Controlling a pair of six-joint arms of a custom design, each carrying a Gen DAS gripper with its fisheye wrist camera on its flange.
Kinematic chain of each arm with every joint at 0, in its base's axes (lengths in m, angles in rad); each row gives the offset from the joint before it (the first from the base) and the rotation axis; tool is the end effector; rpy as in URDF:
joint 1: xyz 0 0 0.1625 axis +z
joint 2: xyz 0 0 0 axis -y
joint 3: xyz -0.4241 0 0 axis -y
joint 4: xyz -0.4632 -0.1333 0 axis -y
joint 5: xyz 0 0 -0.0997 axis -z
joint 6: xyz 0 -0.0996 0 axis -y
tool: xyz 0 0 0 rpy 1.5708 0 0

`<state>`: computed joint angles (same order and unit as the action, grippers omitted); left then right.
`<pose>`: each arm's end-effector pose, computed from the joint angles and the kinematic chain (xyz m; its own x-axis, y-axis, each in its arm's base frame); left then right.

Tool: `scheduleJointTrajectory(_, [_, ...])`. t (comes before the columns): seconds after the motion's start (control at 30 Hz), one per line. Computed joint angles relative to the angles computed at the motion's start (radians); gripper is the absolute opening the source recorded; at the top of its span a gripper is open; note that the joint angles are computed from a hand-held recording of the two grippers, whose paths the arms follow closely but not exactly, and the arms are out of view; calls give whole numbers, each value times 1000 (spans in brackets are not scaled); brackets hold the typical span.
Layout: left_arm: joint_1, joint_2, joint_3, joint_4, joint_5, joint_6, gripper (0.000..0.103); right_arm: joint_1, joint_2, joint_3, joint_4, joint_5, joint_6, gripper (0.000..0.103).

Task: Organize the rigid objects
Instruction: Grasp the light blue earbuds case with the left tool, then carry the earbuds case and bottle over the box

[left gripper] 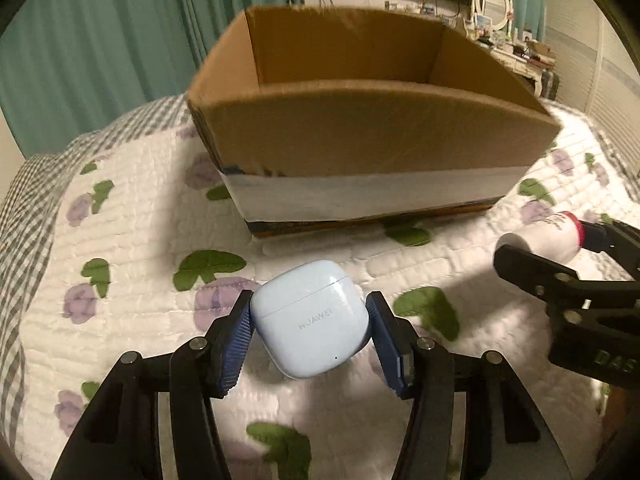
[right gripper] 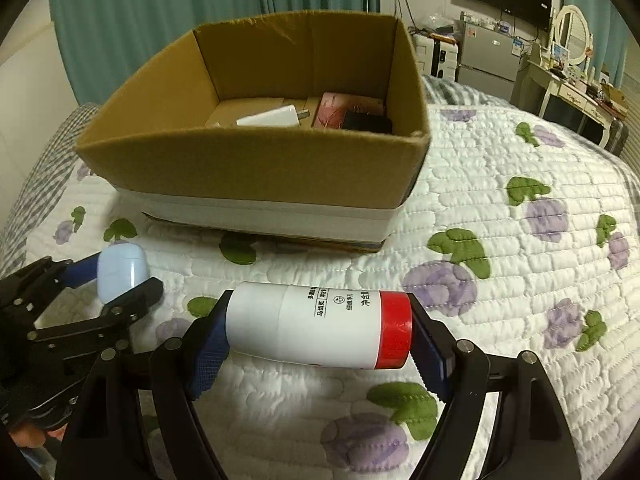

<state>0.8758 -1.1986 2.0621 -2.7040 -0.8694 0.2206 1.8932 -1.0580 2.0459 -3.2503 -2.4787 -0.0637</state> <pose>-0.2143 -0.5655 0.1587 -0.5449 0.5105 -0.6652 0.7548 0.6442 -0.1239 0.2354 -0.5317 0.1617 -0.7259 0.2347 0.6465 -0.2908 0.7470 -0.5978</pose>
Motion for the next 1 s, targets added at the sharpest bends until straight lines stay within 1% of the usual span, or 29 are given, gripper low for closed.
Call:
scheduleJointTrajectory(0.1, [-19, -30, 11, 15, -8, -23, 57, 23, -14, 8, -19, -14, -17, 79])
scheduleJointTrajectory(0.2, [-32, -69, 18, 32, -19, -35, 57, 53, -29, 8, -35, -21, -51, 79])
scheduleJointTrajectory(0.33, [-37, -92, -7, 23, -27, -9, 57, 90, -32, -17, -51, -43, -95, 79])
scheduleJointTrajectory(0.4, [-43, -101, -23, 23, -42, -8, 57, 104, -37, -34, -52, -45, -118, 79])
scheduleJointTrajectory(0.47, [-49, -98, -48, 18, -53, 1, 57, 120, -36, -60, -55, -56, -150, 79])
scheduleJointTrajectory(0.53, [-54, -88, -76, 17, -60, 6, 57, 132, -27, -94, -76, -60, -200, 79])
scheduleJointTrajectory(0.63, [-59, -58, -130, 6, -74, 29, 57, 138, -21, -136, -100, -41, -257, 79])
scheduleJointTrajectory(0.7, [-59, -28, -165, -14, -71, 47, 57, 135, -10, -166, -117, -26, -293, 79])
scheduleJointTrajectory(0.83, [-50, 50, -258, -19, -85, 63, 57, 109, 7, -228, -110, 21, -334, 79])
scheduleJointTrajectory(1.0, [-25, 177, -389, -12, -82, 93, 57, 70, 49, -313, -106, 50, -392, 79])
